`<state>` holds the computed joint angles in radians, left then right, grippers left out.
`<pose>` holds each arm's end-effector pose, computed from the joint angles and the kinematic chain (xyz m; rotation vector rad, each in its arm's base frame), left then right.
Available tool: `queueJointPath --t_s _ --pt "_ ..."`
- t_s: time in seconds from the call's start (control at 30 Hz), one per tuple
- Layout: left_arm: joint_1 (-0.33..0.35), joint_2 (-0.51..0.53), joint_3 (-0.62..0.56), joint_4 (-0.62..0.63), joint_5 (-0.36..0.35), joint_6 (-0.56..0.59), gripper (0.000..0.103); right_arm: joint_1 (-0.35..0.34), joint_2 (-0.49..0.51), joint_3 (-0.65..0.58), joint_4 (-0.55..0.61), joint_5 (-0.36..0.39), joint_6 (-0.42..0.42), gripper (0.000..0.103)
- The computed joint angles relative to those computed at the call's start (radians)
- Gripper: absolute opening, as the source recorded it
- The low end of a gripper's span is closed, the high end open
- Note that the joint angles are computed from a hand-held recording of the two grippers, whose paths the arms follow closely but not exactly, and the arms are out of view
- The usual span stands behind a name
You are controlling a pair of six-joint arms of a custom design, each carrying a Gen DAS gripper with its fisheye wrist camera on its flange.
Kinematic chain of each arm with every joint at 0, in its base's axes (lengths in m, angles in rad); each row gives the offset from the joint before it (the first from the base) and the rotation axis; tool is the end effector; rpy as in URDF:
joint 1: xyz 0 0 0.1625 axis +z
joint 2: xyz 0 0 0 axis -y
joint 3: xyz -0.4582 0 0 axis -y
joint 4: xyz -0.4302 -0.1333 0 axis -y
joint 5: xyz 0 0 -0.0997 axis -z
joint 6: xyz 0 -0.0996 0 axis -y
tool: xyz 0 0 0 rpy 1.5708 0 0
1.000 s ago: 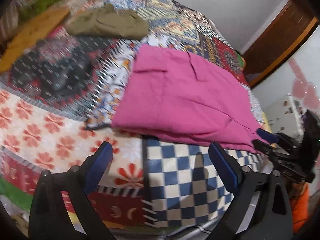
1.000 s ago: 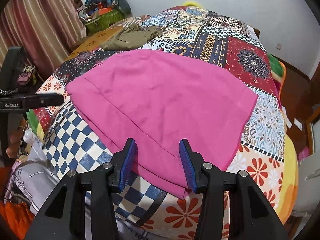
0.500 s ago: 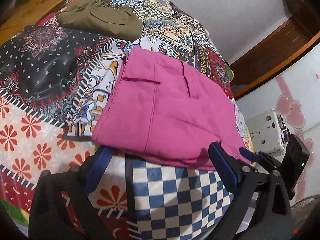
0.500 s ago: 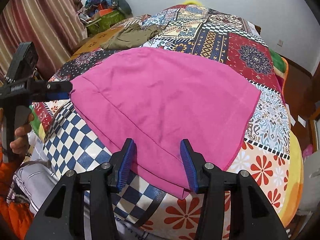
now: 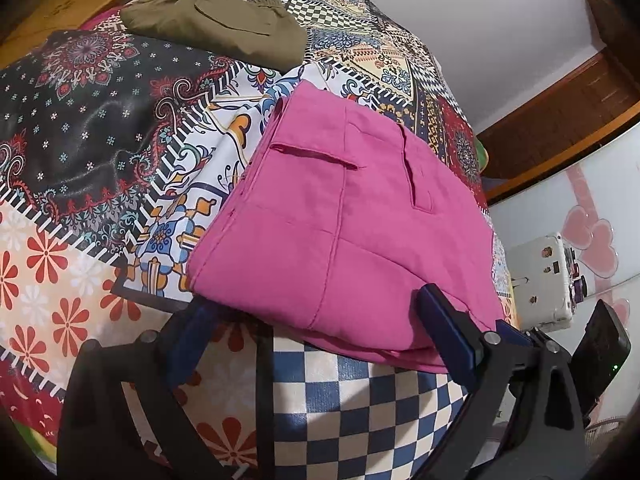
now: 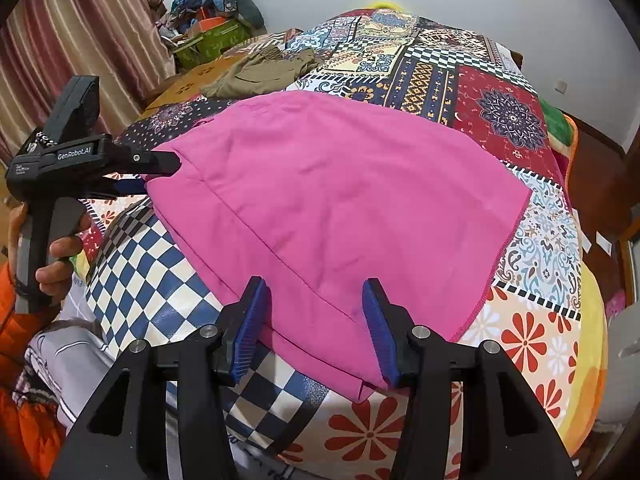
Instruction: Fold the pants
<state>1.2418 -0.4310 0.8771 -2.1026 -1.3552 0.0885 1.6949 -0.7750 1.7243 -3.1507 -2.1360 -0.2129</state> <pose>-0.1484 -0.9131 0.0799 0.5946 2.8726 -0.1630 0.1670 -0.6926 0.1242 0.1821 -2.4546 0.7669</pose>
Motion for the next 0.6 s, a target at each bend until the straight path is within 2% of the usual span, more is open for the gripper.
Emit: queueJointPath --t_s 0.2,0.27,0.33,0.6 --pt "0.011 0.019 -0.045 0.023 -0.051 -0.025 0.097 -0.004 -0.002 0.002 -0.001 0.009 0.004 0.048" --pt "0.009 0.034 -0.070 0.021 -0.048 -0.025 0.085 -0.004 -0.001 0.001 -0.001 0.007 0.002 0.048" --pt "0.006 0.047 -0.093 0.035 -0.044 -0.007 0.066 -0.003 0.000 0.001 0.001 0.006 0.002 0.048" --pt "-0.009 0.023 -0.044 -0.036 -0.022 0.070 0.033 -0.010 -0.013 0.000 0.030 0.033 0.018 0.050"
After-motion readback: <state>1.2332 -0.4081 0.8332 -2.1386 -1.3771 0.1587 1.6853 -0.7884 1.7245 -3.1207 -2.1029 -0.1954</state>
